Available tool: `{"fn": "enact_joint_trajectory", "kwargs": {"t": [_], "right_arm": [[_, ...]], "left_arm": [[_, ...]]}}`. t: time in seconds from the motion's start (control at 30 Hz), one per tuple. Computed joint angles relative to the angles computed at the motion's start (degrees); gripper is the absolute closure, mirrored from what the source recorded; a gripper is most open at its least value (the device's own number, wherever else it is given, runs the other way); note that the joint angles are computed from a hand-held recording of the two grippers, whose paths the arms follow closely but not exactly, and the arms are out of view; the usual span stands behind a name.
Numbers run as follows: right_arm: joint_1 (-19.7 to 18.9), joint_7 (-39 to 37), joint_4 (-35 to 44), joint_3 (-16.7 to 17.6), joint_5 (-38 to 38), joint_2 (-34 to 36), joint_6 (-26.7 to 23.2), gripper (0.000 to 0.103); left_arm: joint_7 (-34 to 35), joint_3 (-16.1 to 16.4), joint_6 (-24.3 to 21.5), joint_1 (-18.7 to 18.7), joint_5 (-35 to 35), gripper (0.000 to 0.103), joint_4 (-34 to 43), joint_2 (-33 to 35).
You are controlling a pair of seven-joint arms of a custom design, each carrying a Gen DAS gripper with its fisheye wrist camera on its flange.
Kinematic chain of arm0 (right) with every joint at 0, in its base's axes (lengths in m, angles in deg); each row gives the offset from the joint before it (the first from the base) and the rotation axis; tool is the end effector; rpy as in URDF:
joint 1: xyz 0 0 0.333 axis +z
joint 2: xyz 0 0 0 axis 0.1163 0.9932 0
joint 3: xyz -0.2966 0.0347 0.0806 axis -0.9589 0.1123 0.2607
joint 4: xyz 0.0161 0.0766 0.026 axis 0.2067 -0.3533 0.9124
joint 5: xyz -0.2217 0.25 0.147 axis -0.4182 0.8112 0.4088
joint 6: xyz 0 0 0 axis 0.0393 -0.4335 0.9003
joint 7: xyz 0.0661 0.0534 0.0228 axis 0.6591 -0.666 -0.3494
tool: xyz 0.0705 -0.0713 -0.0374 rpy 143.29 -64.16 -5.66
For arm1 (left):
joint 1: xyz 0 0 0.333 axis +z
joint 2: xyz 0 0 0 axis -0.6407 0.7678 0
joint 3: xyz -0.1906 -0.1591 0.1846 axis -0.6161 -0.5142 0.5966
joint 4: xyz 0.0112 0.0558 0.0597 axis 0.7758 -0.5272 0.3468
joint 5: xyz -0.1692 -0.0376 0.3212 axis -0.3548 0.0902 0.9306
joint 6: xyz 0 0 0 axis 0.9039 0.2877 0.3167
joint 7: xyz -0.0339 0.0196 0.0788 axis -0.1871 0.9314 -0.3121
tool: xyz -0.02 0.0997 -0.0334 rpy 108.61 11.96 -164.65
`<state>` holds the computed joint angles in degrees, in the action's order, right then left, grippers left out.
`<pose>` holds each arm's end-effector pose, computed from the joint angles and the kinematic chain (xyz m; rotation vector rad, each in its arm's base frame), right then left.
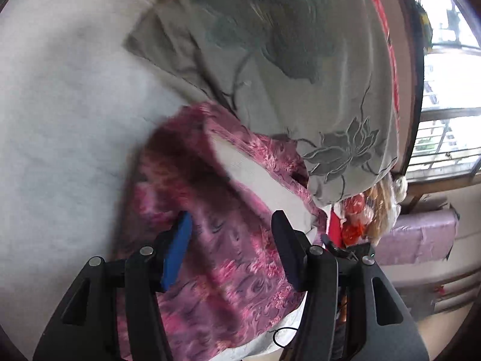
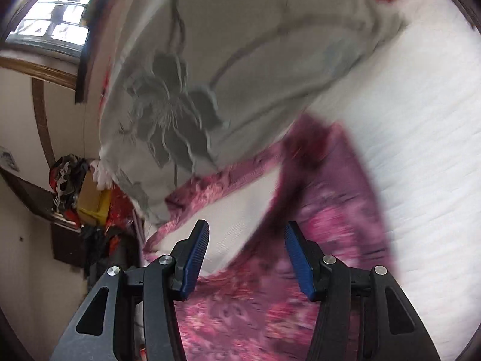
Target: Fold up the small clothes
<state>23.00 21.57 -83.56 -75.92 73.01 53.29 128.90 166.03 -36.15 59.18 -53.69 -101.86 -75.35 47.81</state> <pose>0.4413 0.0745 0.5194 -1.2226 1.8317 0.3441 0.4906 -0.2245 0.5306 2.0511 -1.5184 1.0100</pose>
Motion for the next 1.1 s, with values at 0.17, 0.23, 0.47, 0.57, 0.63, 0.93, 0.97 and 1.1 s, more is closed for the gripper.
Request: {"fn": "enact_joint_trajectory", "kwargs": {"t": [0.17, 0.23, 0.47, 0.57, 0.63, 0.93, 0.97, 1.1], "right_arm": [[1.81, -4.97, 5.53, 1.25, 4.99, 3.7, 6.14, 0.101], [1.45, -4.23, 7.51, 1.31, 6.3, 5.57, 8.24, 0.099], [-0.92, -7.64, 2.96, 1.06, 14.87, 1.97, 18.17, 0.063], [-6.56, 5.35, -1.75, 3.79, -6.94, -0.52, 14.82, 0.057], [-7.56, 8.41, -3.53, 4.21, -13.07, -1.38, 13.61, 0.057], [-3.25, 15.43, -3.33, 3.13, -23.07, 1.75, 16.34, 0.057], [-3.04, 15.72, -3.26, 3.51, -25.1, 1.93, 17.53, 0.061], [2.13, 10.39, -2.32, -0.08, -24.11, 1.02, 20.61, 0.101]], "left_arm": [[-7.8, -1.35, 4.14, 0.33, 8.42, 0.088, 7.59, 6.56], [-15.29, -1.31, 6.81, 0.82, 13.94, 0.088, 9.4, 8.23], [-8.38, -0.03, 7.86, 4.52, 5.41, 0.072, 4.72, 3.93], [-6.72, 0.79, 5.25, 4.6, 7.06, 0.055, 1.75, 1.9], [-3.61, 1.14, 2.93, 4.1, 4.29, 0.055, 0.51, 1.63], [-9.06, -2.02, 5.31, 1.45, 18.88, 0.078, 1.94, 3.68], [-10.56, -2.3, 6.65, 1.14, 22.27, 0.094, 1.88, 3.29], [-11.87, -2.01, 11.35, 0.39, 24.07, 0.099, -0.29, 0.93]]}}
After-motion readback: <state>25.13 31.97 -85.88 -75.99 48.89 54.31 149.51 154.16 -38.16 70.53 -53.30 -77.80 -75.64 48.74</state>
